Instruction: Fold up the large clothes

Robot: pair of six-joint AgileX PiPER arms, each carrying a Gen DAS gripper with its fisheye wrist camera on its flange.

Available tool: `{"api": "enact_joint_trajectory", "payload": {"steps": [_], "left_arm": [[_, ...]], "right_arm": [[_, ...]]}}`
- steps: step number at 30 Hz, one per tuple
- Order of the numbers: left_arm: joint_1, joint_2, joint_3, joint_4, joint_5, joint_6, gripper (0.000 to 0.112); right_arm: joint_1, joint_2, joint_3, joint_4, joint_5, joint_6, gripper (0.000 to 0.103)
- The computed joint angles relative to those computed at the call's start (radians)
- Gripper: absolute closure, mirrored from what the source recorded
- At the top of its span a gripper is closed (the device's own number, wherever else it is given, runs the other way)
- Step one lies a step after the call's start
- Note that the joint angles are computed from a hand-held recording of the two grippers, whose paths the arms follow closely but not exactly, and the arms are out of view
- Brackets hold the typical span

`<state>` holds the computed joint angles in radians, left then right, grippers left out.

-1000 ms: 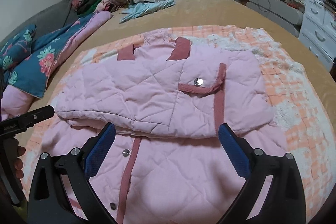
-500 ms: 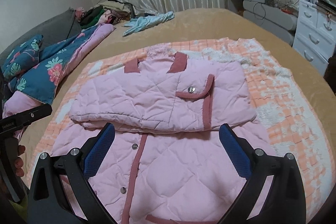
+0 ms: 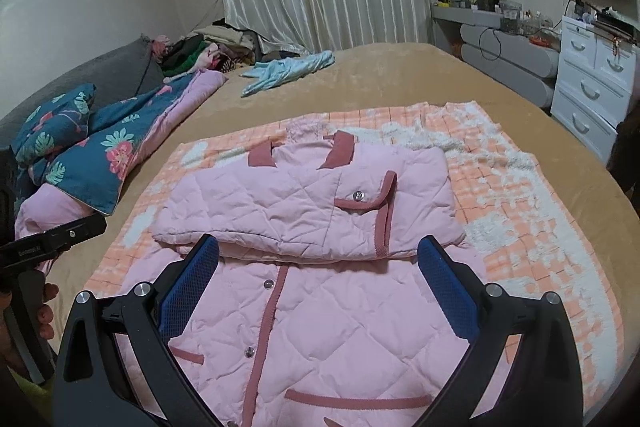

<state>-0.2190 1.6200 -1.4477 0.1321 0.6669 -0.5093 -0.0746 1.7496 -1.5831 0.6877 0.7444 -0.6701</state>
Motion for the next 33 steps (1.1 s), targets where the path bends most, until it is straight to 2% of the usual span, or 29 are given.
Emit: {"api": "enact_joint_trajectory", "payload": {"steps": [17, 33], "left_arm": [[-0.064, -0.183, 0.171, 0.142, -0.026, -0.121, 0.018], [-0.135, -0.272, 0.373, 0.333, -0.017, -0.321, 0.018]], "right_arm": [[-0.091, -0.180, 0.146, 0.116, 0.018, -0.150, 0.004], [-0.193, -0.254, 0.316, 0.169, 0.044, -0.297, 0.004]]}}
